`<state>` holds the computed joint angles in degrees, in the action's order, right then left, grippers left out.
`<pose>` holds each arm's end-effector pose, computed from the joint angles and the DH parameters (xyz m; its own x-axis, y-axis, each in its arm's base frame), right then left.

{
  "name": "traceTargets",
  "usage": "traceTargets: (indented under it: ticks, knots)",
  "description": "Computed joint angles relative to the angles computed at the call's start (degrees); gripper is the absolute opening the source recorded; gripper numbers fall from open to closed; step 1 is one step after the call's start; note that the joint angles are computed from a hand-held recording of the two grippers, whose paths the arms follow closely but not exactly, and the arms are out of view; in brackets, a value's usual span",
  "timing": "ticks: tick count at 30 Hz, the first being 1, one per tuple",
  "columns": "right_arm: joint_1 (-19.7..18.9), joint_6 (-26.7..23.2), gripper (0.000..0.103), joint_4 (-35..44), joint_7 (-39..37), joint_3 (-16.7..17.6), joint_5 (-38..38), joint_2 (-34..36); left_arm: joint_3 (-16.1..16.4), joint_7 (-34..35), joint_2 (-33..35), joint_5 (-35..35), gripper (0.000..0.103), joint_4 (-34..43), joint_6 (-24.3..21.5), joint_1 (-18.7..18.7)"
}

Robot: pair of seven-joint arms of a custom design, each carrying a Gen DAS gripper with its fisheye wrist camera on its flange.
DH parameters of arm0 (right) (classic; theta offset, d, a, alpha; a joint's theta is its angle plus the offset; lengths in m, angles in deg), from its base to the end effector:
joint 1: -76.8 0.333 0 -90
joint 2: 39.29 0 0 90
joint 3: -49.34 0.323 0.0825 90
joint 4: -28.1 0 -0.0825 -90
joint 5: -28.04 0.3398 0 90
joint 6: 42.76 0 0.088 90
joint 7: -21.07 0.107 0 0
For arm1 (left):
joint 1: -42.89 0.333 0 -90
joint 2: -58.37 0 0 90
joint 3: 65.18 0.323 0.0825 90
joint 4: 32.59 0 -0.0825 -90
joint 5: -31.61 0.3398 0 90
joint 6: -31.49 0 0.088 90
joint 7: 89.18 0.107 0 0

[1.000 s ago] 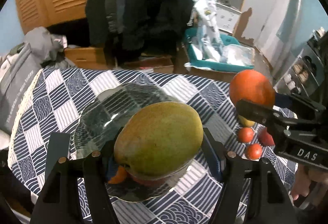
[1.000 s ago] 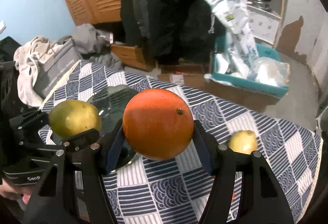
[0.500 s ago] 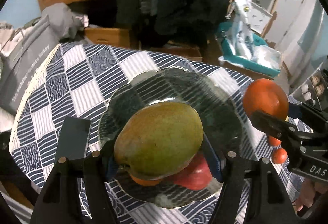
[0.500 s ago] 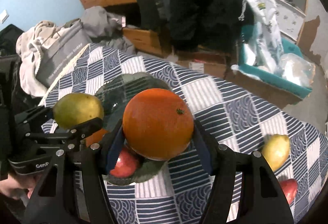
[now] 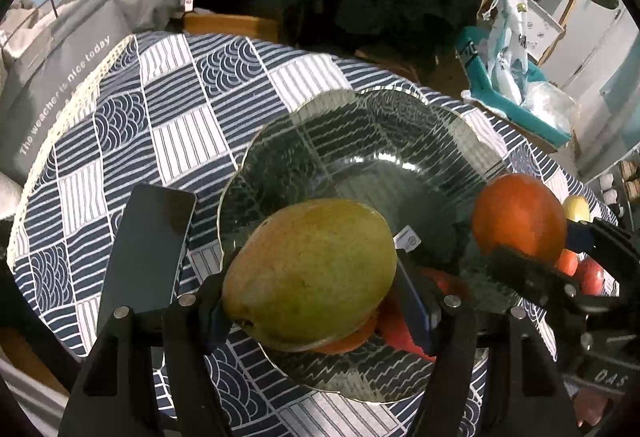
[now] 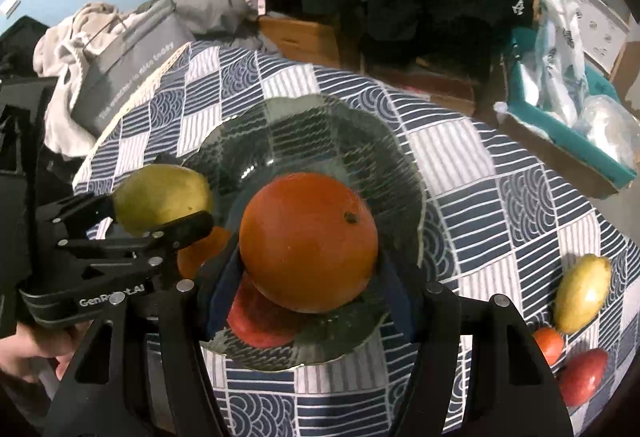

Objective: Organize fruits
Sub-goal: 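Carry the orange with the right gripper while the left gripper carries the pear over the glass bowl, then lower the orange into the bowl and open the right gripper while the left gripper releases the pear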

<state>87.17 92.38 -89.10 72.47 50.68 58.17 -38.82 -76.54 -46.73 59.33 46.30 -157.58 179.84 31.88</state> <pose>0.5287 0.1163 0.4965 0.5594 -0.8010 -0.2132 -0.7853 -0.4297 -0.4457 0.4914 -0.2069 0.4562 0.2178 -0.9674 0.1289 -0.8850 -0.2515 -0.3918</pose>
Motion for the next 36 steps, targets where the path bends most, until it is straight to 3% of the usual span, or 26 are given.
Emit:
traceTargets:
  ticks: [19, 22, 36]
  knots:
    - [-0.33, -4.42, 0.067, 1.0, 1.37, 0.25, 0.29, 1.97, 0.27, -0.84, -0.28, -1.4, 0.072, -0.89, -0.48, 0.41]
    - [-0.39, -4.36, 0.067, 1.16, 1.61, 0.37, 0.07, 2.07, 0.3, 0.81, -0.63, -3.67, 0.072, -1.5, 0.16, 0.65]
    - [-0.83, -2.63, 0.069, 0.74, 0.16, -0.23, 2.05, -0.09, -0.49, 0.36, -2.35, -1.61, 0.072, -0.57, -1.11, 0.19]
